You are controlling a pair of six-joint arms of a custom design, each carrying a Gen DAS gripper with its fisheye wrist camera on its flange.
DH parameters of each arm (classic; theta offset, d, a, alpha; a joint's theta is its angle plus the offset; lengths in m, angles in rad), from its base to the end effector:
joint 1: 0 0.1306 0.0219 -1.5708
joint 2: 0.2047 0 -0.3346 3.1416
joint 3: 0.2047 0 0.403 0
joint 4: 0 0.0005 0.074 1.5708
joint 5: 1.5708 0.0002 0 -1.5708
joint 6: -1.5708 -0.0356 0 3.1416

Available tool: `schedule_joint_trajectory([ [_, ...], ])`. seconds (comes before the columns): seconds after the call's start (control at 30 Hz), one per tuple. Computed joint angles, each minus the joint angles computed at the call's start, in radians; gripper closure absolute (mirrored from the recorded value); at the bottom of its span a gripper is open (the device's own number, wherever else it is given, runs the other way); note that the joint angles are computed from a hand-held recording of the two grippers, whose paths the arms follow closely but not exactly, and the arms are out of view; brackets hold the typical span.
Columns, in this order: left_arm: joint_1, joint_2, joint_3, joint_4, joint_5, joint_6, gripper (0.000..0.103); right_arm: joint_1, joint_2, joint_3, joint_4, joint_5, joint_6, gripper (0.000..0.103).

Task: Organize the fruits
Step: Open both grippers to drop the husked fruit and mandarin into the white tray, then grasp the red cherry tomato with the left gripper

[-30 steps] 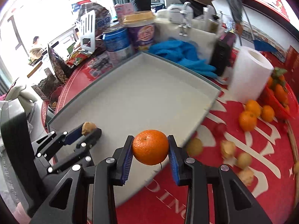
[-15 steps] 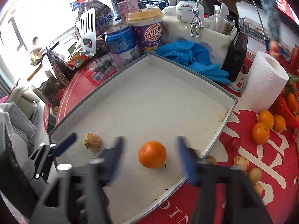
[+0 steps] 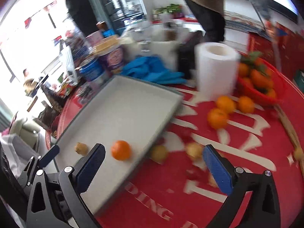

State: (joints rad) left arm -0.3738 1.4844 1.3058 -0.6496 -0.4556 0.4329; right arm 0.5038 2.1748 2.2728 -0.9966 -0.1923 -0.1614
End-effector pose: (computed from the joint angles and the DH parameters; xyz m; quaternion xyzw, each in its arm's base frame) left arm 0.4985 -0.1792 0.3131 -0.1087 0.9050 0.0548 0.4077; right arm 0.6386 0.3592 0.3157 -0.1913 0.9206 0.1928 0.2807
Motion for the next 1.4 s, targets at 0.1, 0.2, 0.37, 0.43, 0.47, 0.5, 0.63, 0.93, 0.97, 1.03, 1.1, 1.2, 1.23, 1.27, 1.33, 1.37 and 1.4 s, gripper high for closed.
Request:
schedule_joint_trajectory([
  [0.1,-0.031,0.023,0.032,-0.003,0.033,-0.027,0.020,-0.040,-0.065,-0.109,0.017,0.011,-0.018,0.000],
  [0.2,-0.069,0.066,0.079,-0.014,0.075,-0.057,0.020,-0.079,-0.121,-0.213,0.030,0.052,-0.019,0.000],
  [0.37,-0.114,0.189,0.200,-0.067,0.134,-0.081,0.020,-0.132,-0.199,-0.382,0.064,0.152,0.012,0.000],
  [0.43,-0.126,0.249,0.259,-0.099,0.126,-0.082,0.020,-0.145,-0.219,-0.432,0.070,0.197,0.025,0.000],
  [0.47,-0.130,0.280,0.291,-0.114,0.128,-0.078,0.020,-0.152,-0.232,-0.464,0.080,0.219,0.032,0.000],
  [0.5,-0.131,0.296,0.307,-0.121,0.128,-0.074,0.020,-0.158,-0.246,-0.497,0.091,0.240,0.041,0.000],
  [0.63,-0.127,0.373,0.391,-0.166,0.124,-0.048,0.020,-0.174,-0.297,-0.592,0.168,0.248,0.058,0.000],
  [0.93,-0.111,0.473,0.520,-0.215,0.158,0.006,0.031,-0.165,-0.320,-0.650,0.268,0.260,0.064,0.000],
  [0.97,-0.111,0.479,0.528,-0.216,0.153,0.008,0.033,-0.163,-0.314,-0.643,0.267,0.261,0.063,0.000],
  [1.03,-0.111,0.484,0.537,-0.213,0.152,0.002,0.050,-0.164,-0.316,-0.648,0.274,0.261,0.064,0.000],
  [1.1,-0.113,0.488,0.544,-0.213,0.153,-0.004,0.067,-0.165,-0.322,-0.660,0.285,0.260,0.065,0.000],
  [1.2,-0.115,0.487,0.544,-0.216,0.150,-0.008,0.076,-0.166,-0.325,-0.663,0.288,0.259,0.066,0.000],
  [1.23,-0.115,0.482,0.538,-0.213,0.150,-0.005,0.076,-0.166,-0.325,-0.663,0.288,0.259,0.066,0.000],
  [1.27,-0.116,0.476,0.530,-0.212,0.148,-0.003,0.076,-0.166,-0.325,-0.663,0.289,0.259,0.067,0.000],
  [1.33,-0.120,0.463,0.510,-0.208,0.138,-0.006,0.076,-0.167,-0.328,-0.667,0.293,0.259,0.068,0.000],
  [1.37,-0.123,0.453,0.495,-0.204,0.133,-0.008,0.076,-0.167,-0.328,-0.669,0.295,0.259,0.068,0.000],
  [1.4,-0.126,0.441,0.476,-0.196,0.125,-0.011,0.076,-0.166,-0.330,-0.672,0.300,0.260,0.068,0.000],
])
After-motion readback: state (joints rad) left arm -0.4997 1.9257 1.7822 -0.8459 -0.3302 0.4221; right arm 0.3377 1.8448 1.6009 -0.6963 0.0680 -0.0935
